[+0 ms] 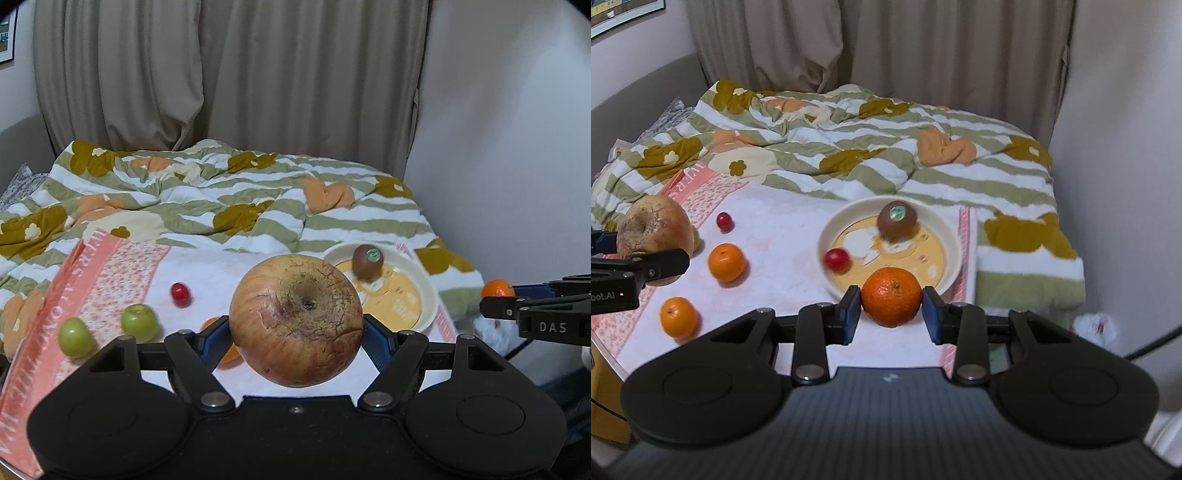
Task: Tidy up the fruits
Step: 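Lower the apple and tangerine into the cream bowl and open both tools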
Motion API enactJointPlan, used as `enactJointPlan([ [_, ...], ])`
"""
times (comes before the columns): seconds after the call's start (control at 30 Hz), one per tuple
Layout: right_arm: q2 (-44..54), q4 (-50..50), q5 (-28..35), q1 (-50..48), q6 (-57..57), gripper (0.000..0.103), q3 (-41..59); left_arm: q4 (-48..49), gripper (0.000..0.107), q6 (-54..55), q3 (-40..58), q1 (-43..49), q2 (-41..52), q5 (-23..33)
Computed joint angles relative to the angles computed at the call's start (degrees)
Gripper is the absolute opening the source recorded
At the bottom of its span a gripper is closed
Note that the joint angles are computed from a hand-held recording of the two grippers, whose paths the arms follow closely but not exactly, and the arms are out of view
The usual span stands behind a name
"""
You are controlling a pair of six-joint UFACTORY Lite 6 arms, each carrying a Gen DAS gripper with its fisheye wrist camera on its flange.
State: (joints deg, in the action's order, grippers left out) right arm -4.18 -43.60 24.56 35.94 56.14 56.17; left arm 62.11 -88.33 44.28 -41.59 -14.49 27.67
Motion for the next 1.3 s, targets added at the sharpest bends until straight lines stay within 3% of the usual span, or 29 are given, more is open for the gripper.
enactJointPlan([
  [0.27,5.46,18.45,-8.38,-12.98,-26.44,0.051,4.59,-0.7,0.077,0.63,16.23,-0.77,16.19,-0.02],
  [0.47,13.34,30.75,-11.68,-18.28,-40.08,0.051,9.91,-5.73,0.077,9.74,30.27,3.5,31.17,-5.2],
  [0.8,28.38,40.08,-10.82,-21.54,-49.33,0.051,22.37,-26.53,0.077,37.84,55.54,9.48,56.14,-7.7],
  [1.03,36.92,41.85,-8.0,-22.36,-50.2,0.051,31.57,-41.97,0.077,57.1,74.68,12.41,72.05,-3.17],
  [1.3,43.35,41.63,-5.26,-22.91,-48.95,0.051,38.78,-48.1,0.078,65.49,93.05,13.19,84.98,4.27],
])
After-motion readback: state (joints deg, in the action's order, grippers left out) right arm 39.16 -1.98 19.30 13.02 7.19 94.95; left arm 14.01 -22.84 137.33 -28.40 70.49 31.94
